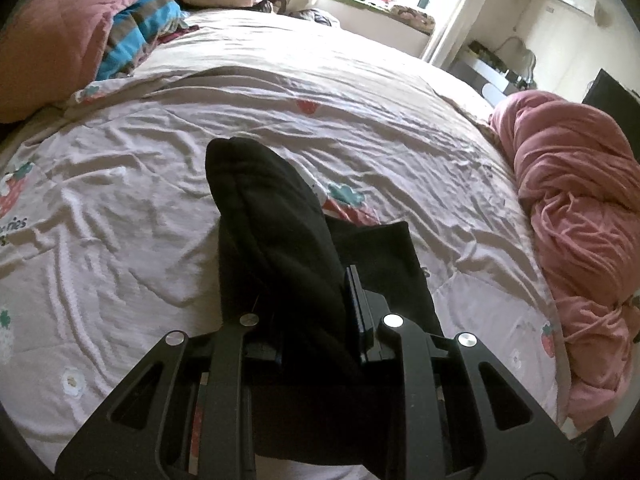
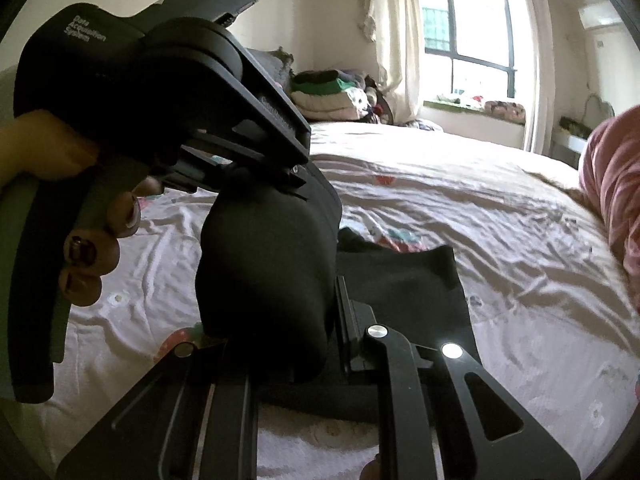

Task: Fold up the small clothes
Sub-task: 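Lift the shirt side with both grippers and fold it over the other half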

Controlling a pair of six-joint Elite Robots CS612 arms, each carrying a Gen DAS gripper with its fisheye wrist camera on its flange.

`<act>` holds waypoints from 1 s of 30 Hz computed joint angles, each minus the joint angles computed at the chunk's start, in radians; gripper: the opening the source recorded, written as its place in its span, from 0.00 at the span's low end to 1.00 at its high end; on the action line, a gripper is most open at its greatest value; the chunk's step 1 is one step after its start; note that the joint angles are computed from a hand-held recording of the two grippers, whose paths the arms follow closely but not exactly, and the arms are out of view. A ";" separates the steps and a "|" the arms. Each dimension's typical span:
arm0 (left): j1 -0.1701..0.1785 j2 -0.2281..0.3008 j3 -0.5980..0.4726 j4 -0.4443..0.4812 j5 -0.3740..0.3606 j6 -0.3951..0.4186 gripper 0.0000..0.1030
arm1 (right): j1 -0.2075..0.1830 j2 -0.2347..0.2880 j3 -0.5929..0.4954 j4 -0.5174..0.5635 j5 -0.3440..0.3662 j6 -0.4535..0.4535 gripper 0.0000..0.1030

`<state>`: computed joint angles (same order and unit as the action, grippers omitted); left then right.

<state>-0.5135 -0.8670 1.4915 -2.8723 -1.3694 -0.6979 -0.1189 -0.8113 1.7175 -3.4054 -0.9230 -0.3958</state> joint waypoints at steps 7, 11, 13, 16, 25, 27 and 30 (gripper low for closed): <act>-0.002 0.024 -0.037 0.048 -0.019 -0.005 0.17 | -0.012 0.007 -0.015 0.080 0.014 0.031 0.14; -0.003 0.038 -0.060 0.081 -0.028 -0.002 0.18 | -0.021 0.012 -0.028 0.141 0.031 0.052 0.14; -0.004 0.045 -0.071 0.092 -0.033 -0.002 0.19 | -0.024 0.013 -0.031 0.164 0.035 0.058 0.14; -0.005 0.057 -0.089 0.112 -0.038 -0.001 0.22 | -0.029 0.018 -0.043 0.216 0.046 0.069 0.14; 0.002 0.100 -0.137 0.132 -0.100 -0.023 0.38 | -0.056 0.043 -0.094 0.402 0.145 0.137 0.14; 0.006 0.108 -0.144 0.123 -0.119 -0.030 0.47 | -0.061 0.050 -0.105 0.439 0.168 0.150 0.14; 0.015 0.116 -0.139 0.072 -0.169 -0.058 0.55 | -0.067 0.058 -0.118 0.486 0.190 0.171 0.15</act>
<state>-0.4988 -0.7511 1.3528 -2.7999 -1.5380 -0.7559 -0.1858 -0.7530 1.5991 -2.9191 -0.7332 -0.2247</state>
